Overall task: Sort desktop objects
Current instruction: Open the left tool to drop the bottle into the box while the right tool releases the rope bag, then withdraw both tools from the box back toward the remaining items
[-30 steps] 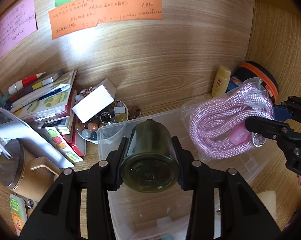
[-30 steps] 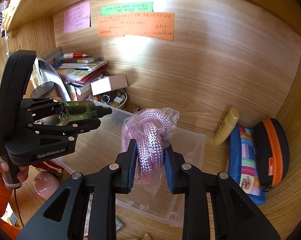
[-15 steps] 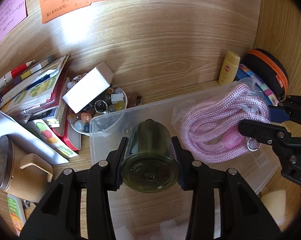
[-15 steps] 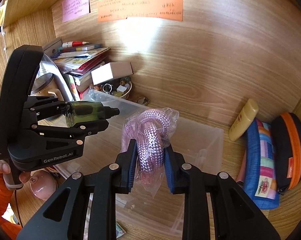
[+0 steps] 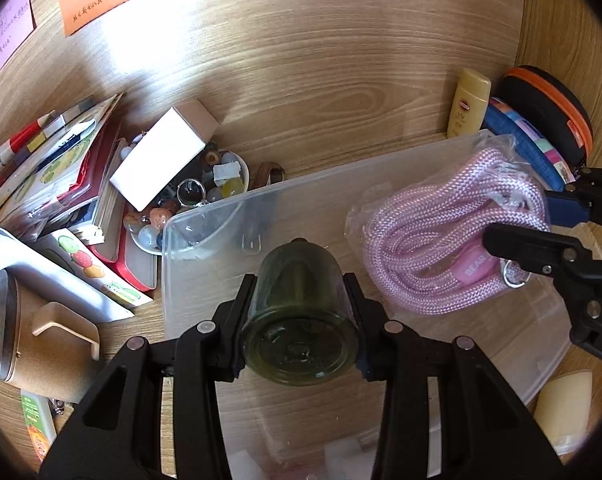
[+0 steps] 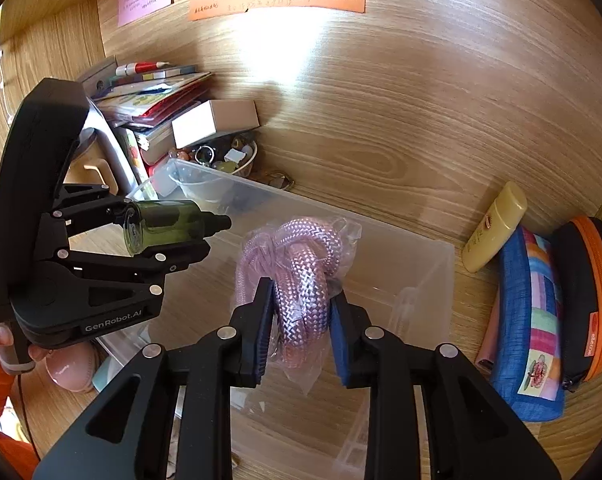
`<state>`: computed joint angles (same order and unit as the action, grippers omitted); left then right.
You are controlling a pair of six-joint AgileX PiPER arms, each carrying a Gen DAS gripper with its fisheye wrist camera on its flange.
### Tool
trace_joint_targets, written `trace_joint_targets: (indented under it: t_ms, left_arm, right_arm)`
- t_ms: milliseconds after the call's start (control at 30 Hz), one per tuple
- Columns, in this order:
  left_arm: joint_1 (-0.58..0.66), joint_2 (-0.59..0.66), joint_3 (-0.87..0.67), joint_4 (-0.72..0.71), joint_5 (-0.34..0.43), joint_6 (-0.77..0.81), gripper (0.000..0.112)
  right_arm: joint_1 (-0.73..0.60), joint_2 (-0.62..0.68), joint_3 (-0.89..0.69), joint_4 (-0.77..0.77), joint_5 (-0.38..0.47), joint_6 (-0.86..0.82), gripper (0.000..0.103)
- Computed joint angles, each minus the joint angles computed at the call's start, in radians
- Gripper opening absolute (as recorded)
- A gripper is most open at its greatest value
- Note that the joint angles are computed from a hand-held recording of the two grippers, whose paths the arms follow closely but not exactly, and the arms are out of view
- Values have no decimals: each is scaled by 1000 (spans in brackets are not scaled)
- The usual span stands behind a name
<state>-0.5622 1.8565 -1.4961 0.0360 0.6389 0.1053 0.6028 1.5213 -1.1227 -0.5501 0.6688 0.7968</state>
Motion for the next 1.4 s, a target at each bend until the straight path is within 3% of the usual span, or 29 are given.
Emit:
trace_joint_targets:
  t_ms: [400,567,767,833,1000,1200,1400]
  left_arm:
    - [-17,31,-39,63,44,-49,42]
    - [-36,14,-13,142,13,-119,61]
    - [-37,14,-17,149,19,-126,64]
    - [-34,13,-17,137,19,-115,67]
    - [-38,1,-11,137,12,-111,72]
    - [-45,-25,2,134,6,-112,74]
    - [-73,-55,8,174,-12,-157,85]
  right_arm:
    - [6,-3,18,-37,31,16,28]
    - [8,-3,22,-33,46,3,29]
    - [18,-4,22,-44,72,13,32]
    - [21,-7,18,-45,82,12,35]
    - [61,-33,17,-130,129,81,57]
    - [101,-57,3,-186,189,113,67]
    - [140,-87,9,-216,234,156,73]
